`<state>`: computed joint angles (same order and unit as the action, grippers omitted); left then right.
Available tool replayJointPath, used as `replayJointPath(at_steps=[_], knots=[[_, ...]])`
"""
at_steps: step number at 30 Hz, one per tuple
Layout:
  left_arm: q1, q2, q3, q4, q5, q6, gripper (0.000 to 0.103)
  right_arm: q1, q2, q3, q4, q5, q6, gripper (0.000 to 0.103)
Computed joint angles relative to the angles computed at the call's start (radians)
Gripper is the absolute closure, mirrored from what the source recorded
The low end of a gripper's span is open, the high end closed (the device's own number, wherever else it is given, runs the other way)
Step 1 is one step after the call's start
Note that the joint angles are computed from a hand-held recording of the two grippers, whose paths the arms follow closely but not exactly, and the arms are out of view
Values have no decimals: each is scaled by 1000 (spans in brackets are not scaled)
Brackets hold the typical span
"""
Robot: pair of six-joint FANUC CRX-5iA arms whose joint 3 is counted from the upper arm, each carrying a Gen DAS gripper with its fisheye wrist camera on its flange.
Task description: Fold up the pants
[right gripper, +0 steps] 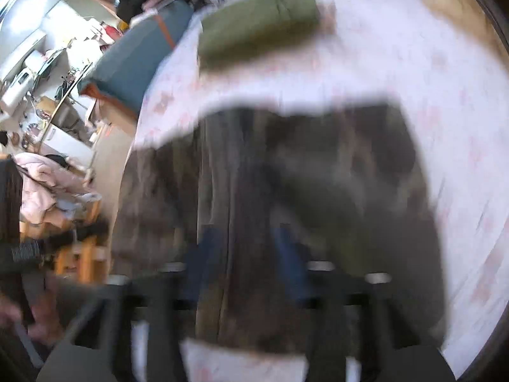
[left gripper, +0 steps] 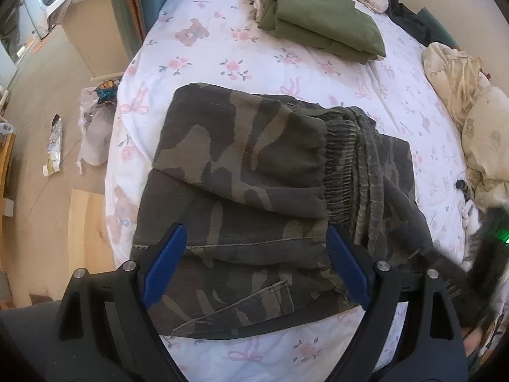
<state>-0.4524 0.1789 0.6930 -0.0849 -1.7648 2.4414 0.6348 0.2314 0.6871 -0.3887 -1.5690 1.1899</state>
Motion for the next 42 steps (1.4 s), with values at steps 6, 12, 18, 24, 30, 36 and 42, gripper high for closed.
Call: replayJointPath(at_steps=[6,12,18,24,30,36,42], knots=[[-27,37,39,-24,-30,-16,16,78,-18,-140,4,0,59,81],[-38,31,23,-27,-38,-33,16,6,-72,-110,15,-2,-77,64],[-36,26,19,-33,-35,-28,16,-3,-238,-356,392,180,-464,35],[-41,27,25,-50,-48,-43,16,-215,-234,-424,1,198,-570,35],[-40,22,20,-62,-52,-29,16,-140,-175,-344,80,117,-452,92],[-43,7,7,-68,-37,-38,16,-49,-278,-341,162,319,-309,93],[-31,7,28,-59,-42,-70,16,-18,-307,-346,89,427,-200,93]])
